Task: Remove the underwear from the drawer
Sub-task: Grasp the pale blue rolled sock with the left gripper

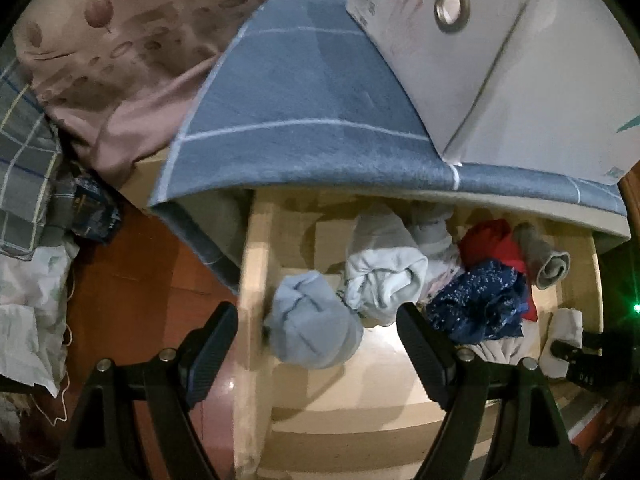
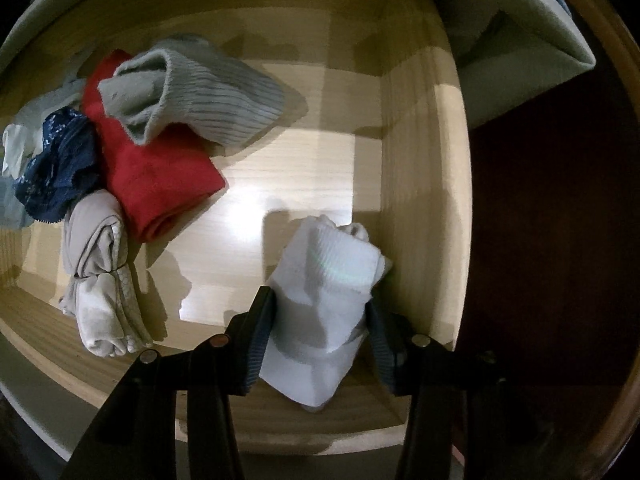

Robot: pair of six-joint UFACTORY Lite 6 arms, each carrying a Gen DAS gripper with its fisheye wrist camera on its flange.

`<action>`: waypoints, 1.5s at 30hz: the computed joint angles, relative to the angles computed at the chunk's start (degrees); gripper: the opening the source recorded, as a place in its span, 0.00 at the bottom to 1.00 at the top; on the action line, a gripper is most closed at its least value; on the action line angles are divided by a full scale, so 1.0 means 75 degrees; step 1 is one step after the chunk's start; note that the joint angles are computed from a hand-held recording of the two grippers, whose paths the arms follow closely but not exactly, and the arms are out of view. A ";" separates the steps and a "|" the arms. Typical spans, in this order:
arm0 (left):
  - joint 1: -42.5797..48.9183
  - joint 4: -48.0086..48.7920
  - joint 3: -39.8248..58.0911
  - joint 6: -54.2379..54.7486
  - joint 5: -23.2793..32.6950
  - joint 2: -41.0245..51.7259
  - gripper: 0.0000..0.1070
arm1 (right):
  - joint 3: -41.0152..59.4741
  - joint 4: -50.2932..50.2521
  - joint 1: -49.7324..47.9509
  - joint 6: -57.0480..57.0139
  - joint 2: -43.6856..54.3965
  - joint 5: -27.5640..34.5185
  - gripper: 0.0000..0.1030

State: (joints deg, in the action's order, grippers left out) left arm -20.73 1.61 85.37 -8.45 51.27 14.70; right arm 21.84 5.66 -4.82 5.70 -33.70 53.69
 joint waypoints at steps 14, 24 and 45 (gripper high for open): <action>0.0120 -0.0856 0.0281 0.0286 0.1044 0.0872 0.42 | -0.0168 -0.0002 0.0378 0.0447 -0.1037 0.0720 0.43; -0.0365 -0.0908 -0.0228 0.0352 0.1629 0.0421 0.41 | -0.0255 -0.0002 0.0558 0.0570 -0.0927 0.0508 0.43; -0.0224 -0.0678 0.1001 -0.0068 0.2013 0.1859 0.60 | -0.0242 0.0054 0.0754 0.0700 -0.0953 0.0539 0.44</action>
State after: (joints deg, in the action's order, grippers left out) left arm -22.41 -3.47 92.88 -8.96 66.36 28.64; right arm 20.02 6.07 0.84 10.96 -40.85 57.73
